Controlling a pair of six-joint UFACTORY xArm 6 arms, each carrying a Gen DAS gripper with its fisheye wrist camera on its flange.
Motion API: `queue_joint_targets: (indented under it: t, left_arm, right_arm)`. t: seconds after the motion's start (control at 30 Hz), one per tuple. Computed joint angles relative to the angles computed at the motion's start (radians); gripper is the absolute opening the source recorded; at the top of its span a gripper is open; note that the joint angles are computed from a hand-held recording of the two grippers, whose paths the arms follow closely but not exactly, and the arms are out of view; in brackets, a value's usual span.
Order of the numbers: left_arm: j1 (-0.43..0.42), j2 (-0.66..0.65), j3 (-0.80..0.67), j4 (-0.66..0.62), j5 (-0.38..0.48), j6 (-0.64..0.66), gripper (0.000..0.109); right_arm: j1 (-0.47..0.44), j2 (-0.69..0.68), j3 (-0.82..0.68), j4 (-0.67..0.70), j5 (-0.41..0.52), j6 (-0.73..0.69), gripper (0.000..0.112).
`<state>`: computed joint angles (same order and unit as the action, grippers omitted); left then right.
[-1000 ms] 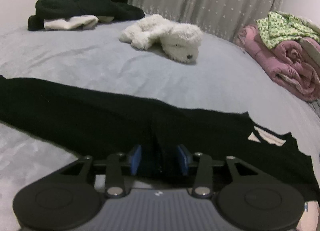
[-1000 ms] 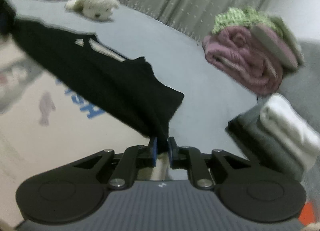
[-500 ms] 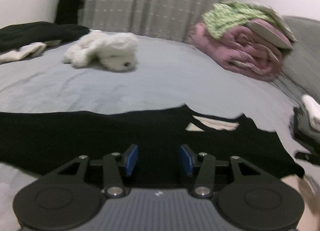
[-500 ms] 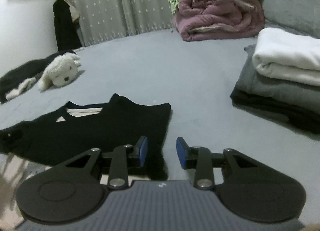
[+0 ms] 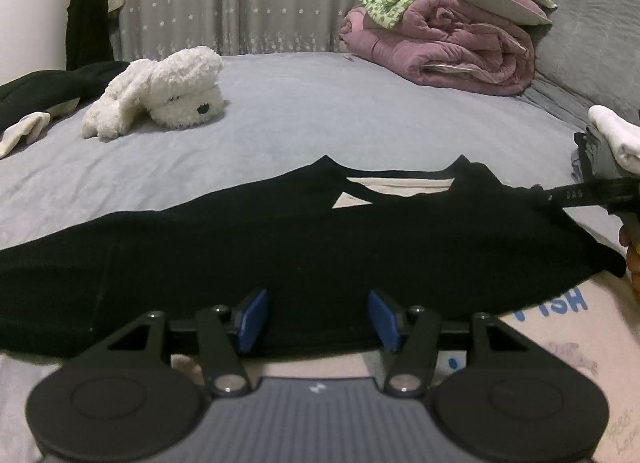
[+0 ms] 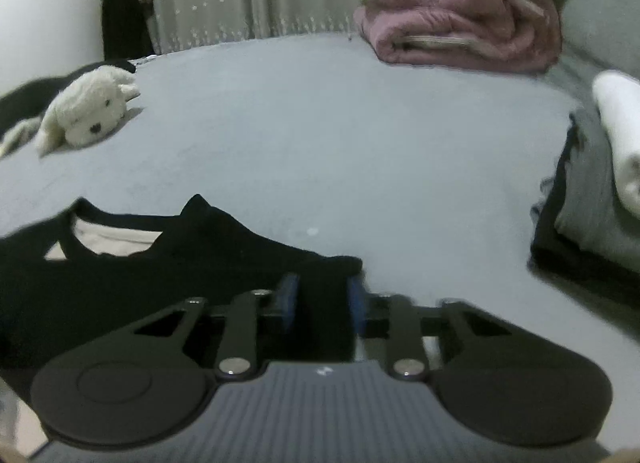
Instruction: Fold clothes
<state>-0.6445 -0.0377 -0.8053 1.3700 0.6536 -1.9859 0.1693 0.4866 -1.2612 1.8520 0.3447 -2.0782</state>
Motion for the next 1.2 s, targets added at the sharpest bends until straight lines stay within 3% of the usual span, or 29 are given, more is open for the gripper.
queue_joint_targets:
  t: [0.13, 0.23, 0.4, 0.47, 0.53, 0.77, 0.97, 1.07, 1.2]
  left_arm:
    - [-0.003, 0.005, -0.002, 0.008, 0.002, 0.006, 0.059]
    - [-0.002, 0.006, -0.001, 0.015, -0.002, 0.002, 0.059]
    - [-0.002, 0.005, 0.000, 0.013, -0.004, 0.000, 0.060]
    - [-0.002, 0.000, 0.001, 0.008, -0.006, 0.003, 0.061]
    - [-0.002, -0.008, 0.004, 0.001, -0.011, 0.008, 0.061]
    - [0.011, -0.036, 0.023, 0.023, -0.025, -0.050, 0.061]
    - [0.009, -0.022, 0.016, -0.011, -0.023, 0.009, 0.062]
    - [0.009, -0.036, 0.024, -0.026, -0.025, 0.026, 0.062]
    - [0.016, -0.076, 0.048, -0.038, -0.021, 0.003, 0.069]
  right_arm:
    - [-0.018, -0.009, -0.013, 0.235, 0.014, -0.226, 0.003]
    - [-0.015, 0.069, -0.087, 0.131, -0.023, -0.090, 0.003]
    - [-0.021, 0.034, -0.051, 0.109, -0.003, -0.092, 0.007]
    - [-0.040, 0.002, -0.020, 0.094, 0.032, -0.049, 0.023]
    - [-0.055, -0.030, 0.009, 0.132, 0.053, -0.065, 0.030]
    - [-0.063, -0.123, 0.115, 0.123, 0.124, -0.124, 0.030]
    - [-0.011, -0.074, 0.109, 0.156, 0.053, -0.200, 0.029]
    - [-0.021, -0.058, 0.099, 0.162, 0.056, -0.156, 0.023]
    - [-0.022, -0.112, 0.138, 0.187, 0.048, -0.158, 0.034]
